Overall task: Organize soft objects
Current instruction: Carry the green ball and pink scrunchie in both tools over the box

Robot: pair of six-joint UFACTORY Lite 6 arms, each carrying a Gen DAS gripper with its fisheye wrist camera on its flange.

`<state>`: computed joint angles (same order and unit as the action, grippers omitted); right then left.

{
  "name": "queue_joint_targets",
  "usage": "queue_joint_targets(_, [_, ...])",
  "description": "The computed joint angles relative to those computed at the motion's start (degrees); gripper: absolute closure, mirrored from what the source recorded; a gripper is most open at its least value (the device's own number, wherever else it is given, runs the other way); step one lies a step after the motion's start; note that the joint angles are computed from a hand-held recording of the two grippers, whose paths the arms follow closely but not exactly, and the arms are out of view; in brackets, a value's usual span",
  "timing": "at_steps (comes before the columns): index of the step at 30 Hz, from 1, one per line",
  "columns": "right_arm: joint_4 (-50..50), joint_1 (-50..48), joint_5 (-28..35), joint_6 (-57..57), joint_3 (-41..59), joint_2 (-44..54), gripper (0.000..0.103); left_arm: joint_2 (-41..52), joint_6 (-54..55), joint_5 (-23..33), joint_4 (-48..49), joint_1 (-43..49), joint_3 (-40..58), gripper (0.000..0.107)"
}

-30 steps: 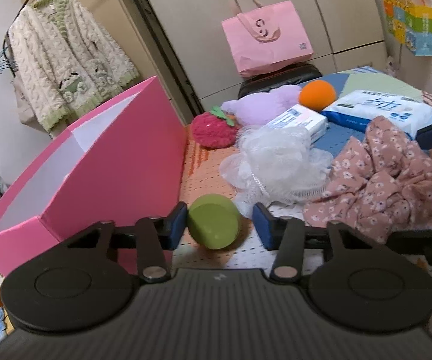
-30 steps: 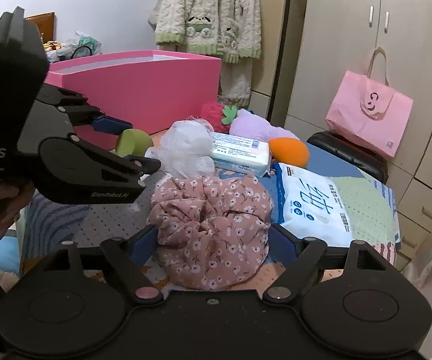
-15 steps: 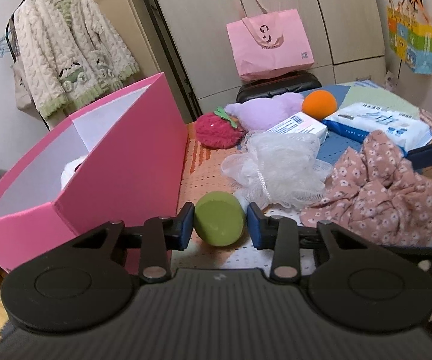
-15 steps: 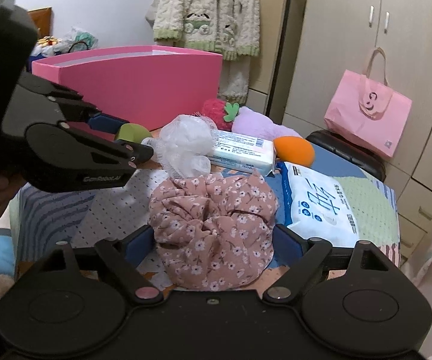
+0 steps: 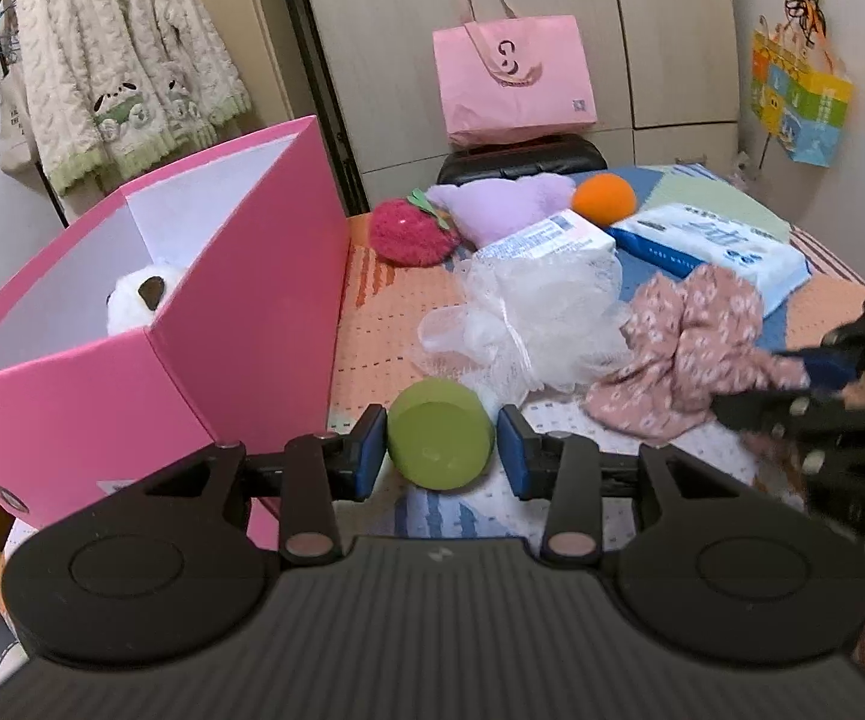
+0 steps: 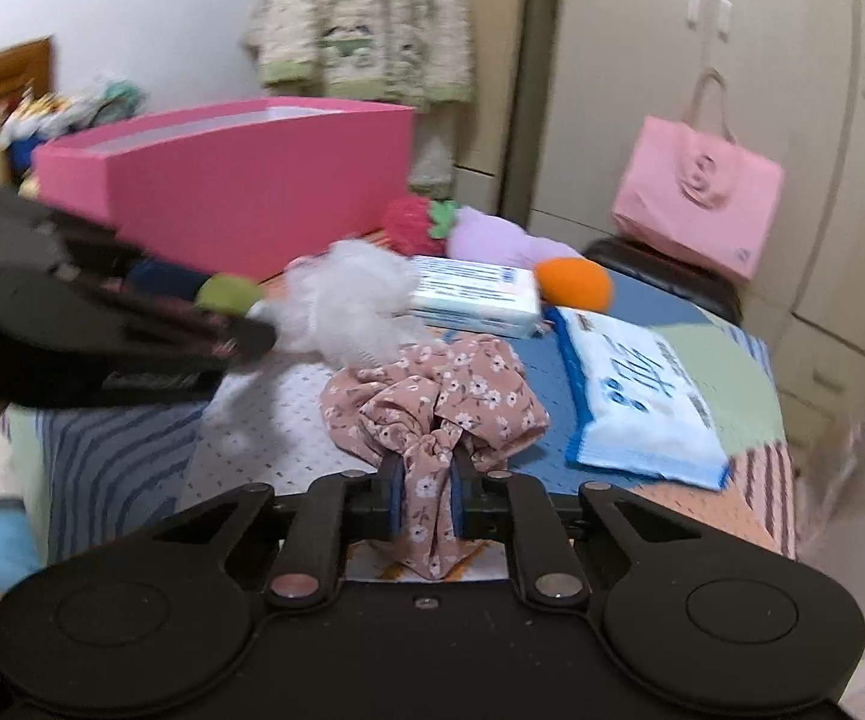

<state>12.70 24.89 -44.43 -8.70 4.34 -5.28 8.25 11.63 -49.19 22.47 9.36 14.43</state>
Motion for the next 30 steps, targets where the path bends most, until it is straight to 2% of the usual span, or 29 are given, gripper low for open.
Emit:
queue_joint_targets(6, [5.5,-0.15,4.25,-2.66,-3.22,-7.44,0.087,-1.33,-3.76,2.46,7.02,2.83,0.21,0.058])
queue_joint_targets(11, [2.18,-2.16,7.26,-1.53,-3.53,-9.55,0.086,2.45,1.89,0.35,-2.11,-1.24,1.11,0.056])
queue_joint_targets(12, [1.26,-2.42,7.26,-1.36,-3.26,-9.08,0.083,3.08,2.49,-0.1,-3.11,-1.5,1.3,0.057])
queue_joint_targets(13, [1.37,-2.06,6.67,-1.85,-3.21,-8.4,0.077,3.34,2.57,-0.42,-3.57,-1.53,1.35,0.064])
queue_joint_targets(14, [3.03,-1.03,4.94,-2.62,-3.27,-7.48,0.064,3.13,2.5,-0.62,-3.9,-1.4,1.22,0.068])
queue_joint_targets(15, [4.08,-0.28,3.48,-2.94,-3.26,-6.64,0.055,2.85,2.37,-0.6,-3.92,-1.17,1.15,0.07])
queue_joint_targets(16, [2.79,-0.64,2.59,-2.38,-3.04,-5.68,0.042,2.41,1.23,0.19,-2.25,-0.36,1.35,0.07])
queue_joint_targets(17, [1.45,-1.17,1.51,-1.64,-2.82,-4.72,0.039,2.07,-0.31,1.1,-0.3,0.52,1.65,0.071])
queue_joint_targets(20, [-3.1,-3.44,-1.23,1.7,-0.6,0.01,0.039,1.42,-3.34,2.61,3.53,2.25,2.09,0.071])
queue_joint_targets(21, [-3.42,-3.74,-1.77,2.25,0.52,2.11,0.039,1.09,-4.59,3.27,5.3,2.91,2.23,0.071])
queue_joint_targets(22, [-2.89,-3.49,-2.09,2.31,1.27,3.71,0.047,0.47,-6.51,4.29,7.97,3.82,2.39,0.071])
queue_joint_targets(23, [-3.54,-3.69,-2.6,2.96,1.49,4.45,0.073,0.1,-8.48,5.25,10.56,4.62,2.75,0.071])
queue_joint_targets(24, [-5.1,-4.24,-1.94,4.01,1.29,3.85,0.084,-0.4,-10.79,6.31,13.57,5.56,3.08,0.071])
queue_joint_targets(26, [-4.65,-3.25,3.76,2.18,0.76,-0.49,0.088,-1.22,-14.8,7.98,19.27,7.43,3.75,0.071])
queue_joint_targets(30, [-2.38,-2.17,11.46,1.23,-1.54,-9.36,0.088,-1.92,-26.49,10.96,33.13,11.29,6.33,0.071])
